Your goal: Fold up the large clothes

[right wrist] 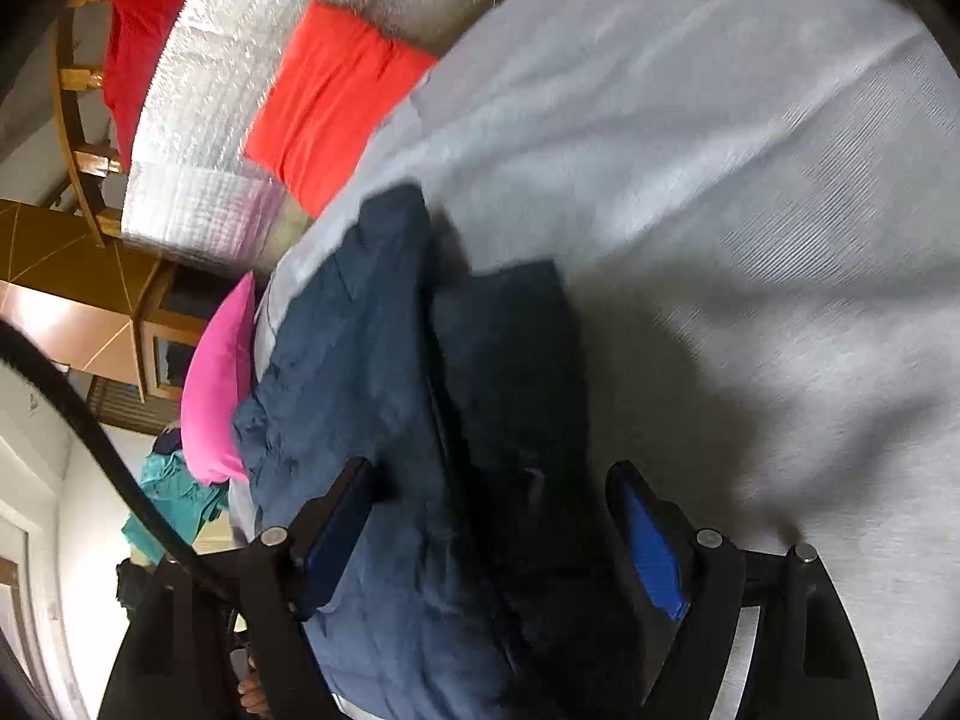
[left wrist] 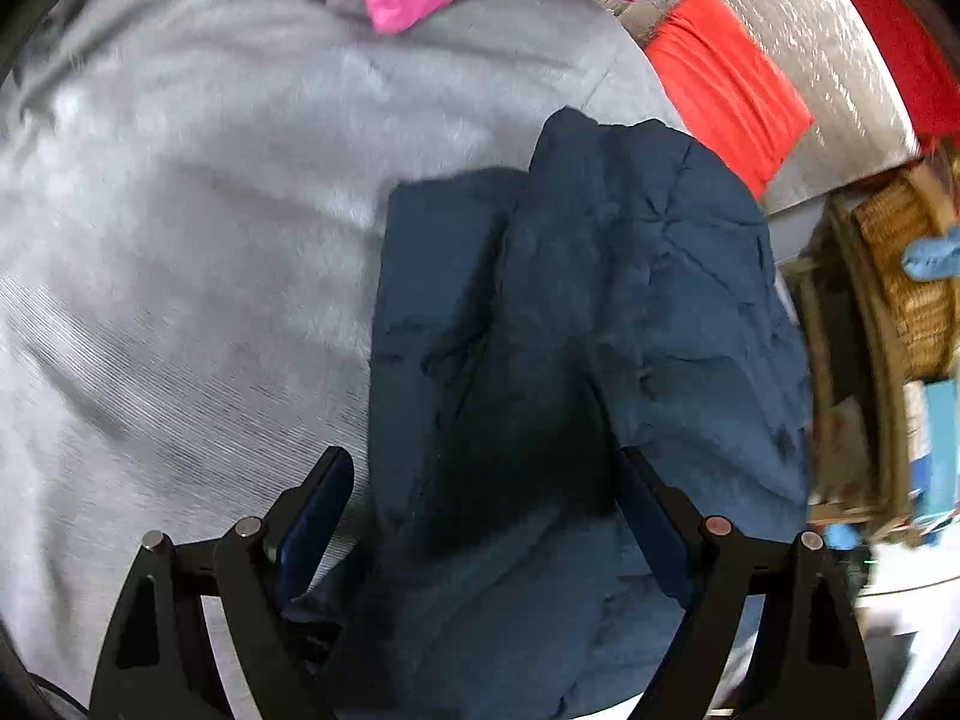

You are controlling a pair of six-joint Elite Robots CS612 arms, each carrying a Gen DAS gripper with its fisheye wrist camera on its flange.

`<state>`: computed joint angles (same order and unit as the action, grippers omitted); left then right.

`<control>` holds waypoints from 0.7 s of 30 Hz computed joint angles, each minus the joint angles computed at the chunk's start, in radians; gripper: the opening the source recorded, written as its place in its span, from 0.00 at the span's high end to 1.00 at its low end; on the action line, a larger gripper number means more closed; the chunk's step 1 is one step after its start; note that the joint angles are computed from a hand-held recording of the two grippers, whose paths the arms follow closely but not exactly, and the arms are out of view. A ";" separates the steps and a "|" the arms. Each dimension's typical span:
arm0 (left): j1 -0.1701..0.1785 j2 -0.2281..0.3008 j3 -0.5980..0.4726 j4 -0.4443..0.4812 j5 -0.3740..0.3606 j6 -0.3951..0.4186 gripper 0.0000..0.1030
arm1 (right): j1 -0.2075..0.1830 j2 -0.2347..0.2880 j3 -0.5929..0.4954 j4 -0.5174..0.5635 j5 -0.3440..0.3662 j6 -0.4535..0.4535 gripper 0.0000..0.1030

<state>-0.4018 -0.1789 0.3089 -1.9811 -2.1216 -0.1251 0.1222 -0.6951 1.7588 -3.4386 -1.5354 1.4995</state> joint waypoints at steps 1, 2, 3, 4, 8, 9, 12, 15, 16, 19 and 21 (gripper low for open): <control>0.004 0.018 -0.031 0.024 -0.025 -0.004 0.15 | -0.002 0.022 -0.022 -0.020 0.030 0.001 0.23; 0.007 0.034 -0.060 0.046 -0.047 -0.011 0.15 | -0.003 0.034 -0.044 -0.017 0.037 -0.006 0.24; 0.010 0.046 -0.079 0.054 -0.072 -0.028 0.15 | 0.002 0.034 -0.059 0.015 0.013 -0.025 0.30; 0.013 0.045 -0.072 0.038 -0.088 -0.039 0.21 | 0.005 0.031 -0.070 0.042 0.000 -0.040 0.37; 0.012 0.028 -0.041 -0.015 -0.091 -0.031 0.34 | 0.023 0.012 -0.086 0.084 -0.072 -0.087 0.52; 0.012 0.023 -0.032 -0.026 -0.086 -0.037 0.36 | 0.027 0.006 -0.092 0.095 -0.092 -0.107 0.53; 0.012 0.011 -0.006 -0.057 -0.084 -0.051 0.36 | 0.038 0.000 -0.111 0.123 -0.137 -0.153 0.54; 0.009 -0.026 0.065 -0.068 -0.057 -0.041 0.32 | 0.028 0.007 -0.117 0.187 -0.095 -0.124 0.51; 0.008 -0.028 0.069 -0.049 -0.045 -0.042 0.26 | 0.024 0.010 -0.105 0.158 -0.078 -0.098 0.50; 0.012 -0.059 0.132 -0.067 -0.047 -0.077 0.24 | 0.022 -0.002 -0.081 0.114 -0.079 -0.057 0.48; 0.014 -0.102 0.210 -0.118 -0.041 -0.073 0.24 | 0.026 -0.016 -0.063 0.104 -0.096 -0.048 0.42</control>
<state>-0.3877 -0.2813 0.5190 -2.0995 -2.1624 -0.1979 0.1486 -0.7107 1.6957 -3.3341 -1.6314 1.4516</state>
